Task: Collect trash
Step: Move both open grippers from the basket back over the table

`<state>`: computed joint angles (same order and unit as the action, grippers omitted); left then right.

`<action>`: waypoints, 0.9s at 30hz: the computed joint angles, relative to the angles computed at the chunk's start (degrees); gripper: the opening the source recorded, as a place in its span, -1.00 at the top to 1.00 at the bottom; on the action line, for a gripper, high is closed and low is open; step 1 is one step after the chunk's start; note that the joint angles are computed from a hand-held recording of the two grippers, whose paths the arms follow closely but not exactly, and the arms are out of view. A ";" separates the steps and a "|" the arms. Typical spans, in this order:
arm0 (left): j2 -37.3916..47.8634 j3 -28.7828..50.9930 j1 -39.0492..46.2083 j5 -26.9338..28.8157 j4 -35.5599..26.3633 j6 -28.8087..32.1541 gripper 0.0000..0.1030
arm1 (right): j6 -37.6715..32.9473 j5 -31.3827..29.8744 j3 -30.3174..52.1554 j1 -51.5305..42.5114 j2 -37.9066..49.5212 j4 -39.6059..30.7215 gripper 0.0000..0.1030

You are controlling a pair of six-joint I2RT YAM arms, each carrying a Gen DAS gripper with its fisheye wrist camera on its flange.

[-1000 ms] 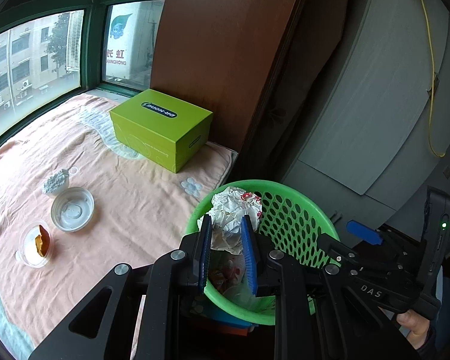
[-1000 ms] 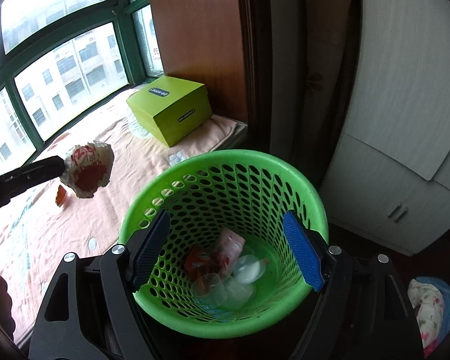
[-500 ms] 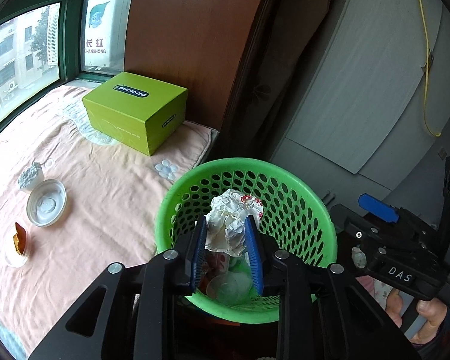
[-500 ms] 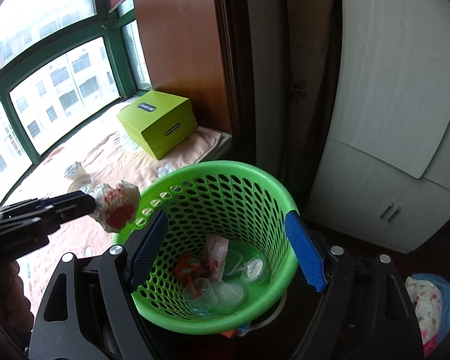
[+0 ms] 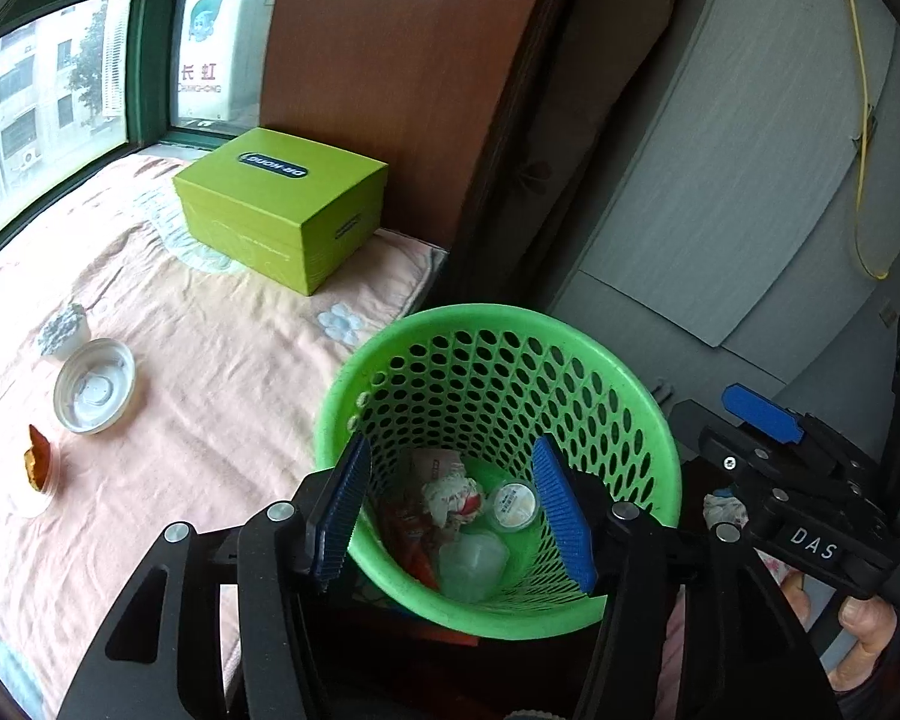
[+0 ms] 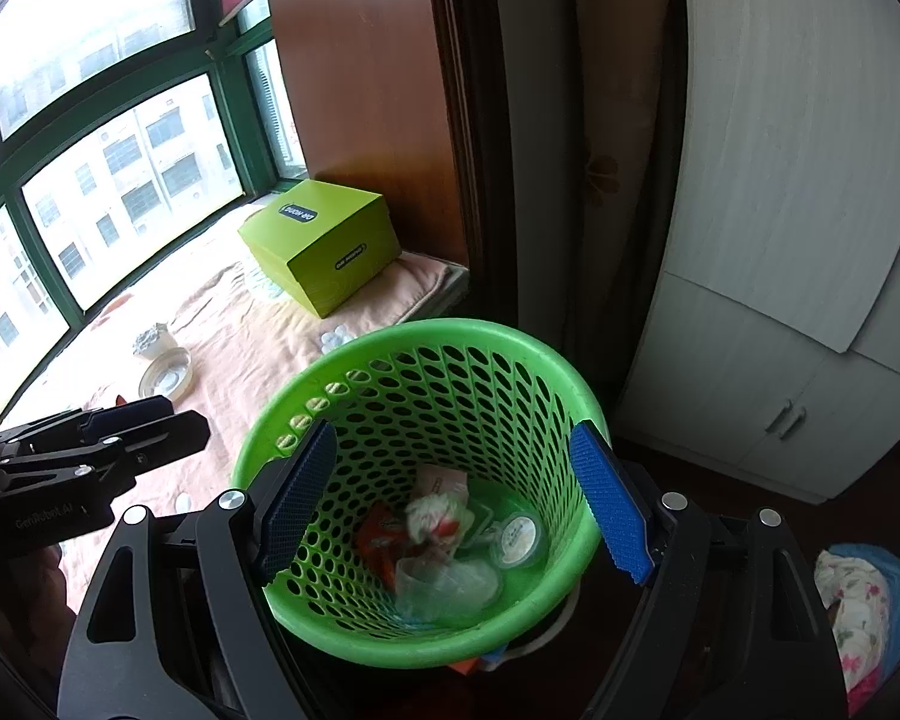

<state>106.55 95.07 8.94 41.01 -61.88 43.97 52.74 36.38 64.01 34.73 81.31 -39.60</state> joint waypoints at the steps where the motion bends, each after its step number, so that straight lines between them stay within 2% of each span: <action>1: 0.17 0.25 0.47 -0.16 0.17 -0.11 -0.10 | -0.07 -0.11 0.09 0.01 0.17 0.15 -0.54; 9: 3.71 4.44 4.95 -1.99 2.43 -2.35 -0.21 | -2.30 -1.92 2.14 0.26 3.05 2.37 -0.54; 11: 4.80 5.68 6.34 -2.59 3.49 -3.41 -0.33 | -2.87 -2.17 3.29 0.47 4.27 2.64 -0.54; 16: 8.99 10.38 9.74 -4.06 4.64 -5.48 -0.35 | -5.01 -3.28 6.17 0.75 7.52 4.03 -0.58; 22: 16.74 19.61 13.20 -7.02 5.00 -8.29 -0.35 | -7.58 -4.76 10.42 1.26 12.02 5.48 -0.58; 27: 26.45 32.54 14.82 -9.41 2.21 -11.03 -0.34 | -9.28 -6.53 13.57 1.14 15.67 6.59 -0.58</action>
<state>133.00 127.61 23.77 31.60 -59.67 32.94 43.46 29.85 77.58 35.87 96.97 -33.02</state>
